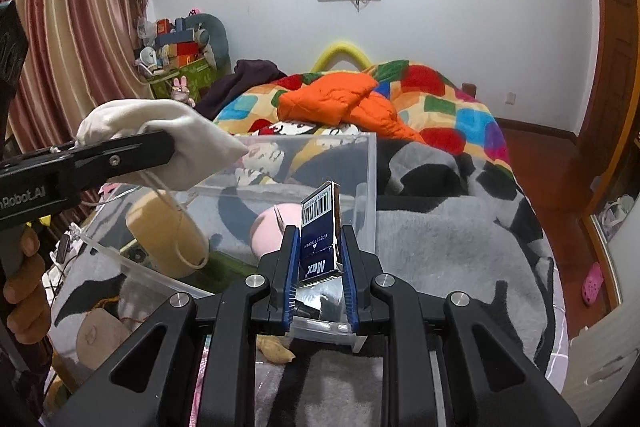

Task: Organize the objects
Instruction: 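Lower white bag into clear box and open left tool while right tool drops blue box in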

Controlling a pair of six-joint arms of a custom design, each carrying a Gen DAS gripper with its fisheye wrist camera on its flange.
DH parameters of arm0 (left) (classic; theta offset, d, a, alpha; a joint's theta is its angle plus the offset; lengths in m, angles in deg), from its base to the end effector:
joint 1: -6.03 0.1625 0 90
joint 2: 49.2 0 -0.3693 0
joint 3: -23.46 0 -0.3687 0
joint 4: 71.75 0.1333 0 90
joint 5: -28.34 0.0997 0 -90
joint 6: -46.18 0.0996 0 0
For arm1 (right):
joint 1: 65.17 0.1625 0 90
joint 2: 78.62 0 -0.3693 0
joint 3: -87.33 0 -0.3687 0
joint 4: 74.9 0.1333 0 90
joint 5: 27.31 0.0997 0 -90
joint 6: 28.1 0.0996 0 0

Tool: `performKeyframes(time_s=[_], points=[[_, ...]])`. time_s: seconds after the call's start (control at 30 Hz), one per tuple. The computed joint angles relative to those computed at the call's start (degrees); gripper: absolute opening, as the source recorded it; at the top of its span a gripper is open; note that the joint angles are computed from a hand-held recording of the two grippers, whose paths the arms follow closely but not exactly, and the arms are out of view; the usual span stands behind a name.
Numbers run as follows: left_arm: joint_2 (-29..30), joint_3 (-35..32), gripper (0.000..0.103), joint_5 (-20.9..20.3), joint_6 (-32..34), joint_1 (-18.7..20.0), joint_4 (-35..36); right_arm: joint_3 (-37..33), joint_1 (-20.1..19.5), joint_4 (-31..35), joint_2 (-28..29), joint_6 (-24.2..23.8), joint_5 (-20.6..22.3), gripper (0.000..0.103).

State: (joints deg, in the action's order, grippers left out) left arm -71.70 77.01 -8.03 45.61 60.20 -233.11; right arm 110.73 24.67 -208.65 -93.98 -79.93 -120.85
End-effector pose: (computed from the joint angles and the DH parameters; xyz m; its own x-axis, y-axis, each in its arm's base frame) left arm -0.2784 -0.7503 0.1331 -0.7901 -0.0813 -0.6075 0.4385 0.6175 -0.6530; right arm 0.1247 -0.8605 0.1862 -0.6185 -0.6144 0.4899 -0.7832 0.5323 -0.3213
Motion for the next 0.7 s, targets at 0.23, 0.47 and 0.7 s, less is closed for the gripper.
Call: performKeyframes(time_s=[0.23, 0.47, 0.7], points=[[3.06, -5.95, 0.055, 0.17, -1.52, 1.21, 6.65, -2.07, 0.15, 0.68, 1.66, -0.53, -1.04, 0.018], [4.53, -8.73, 0.055, -0.43, -3.35, 2.25, 11.01, -2.79, 0.39, 0.47, 2.55, -0.92, -2.05, 0.018], [5.12, -9.77, 0.055, -1.31, -4.03, 2.69, 12.85, -1.83, 0.54, -0.28, 2.57, -1.79, -2.51, 0.018]])
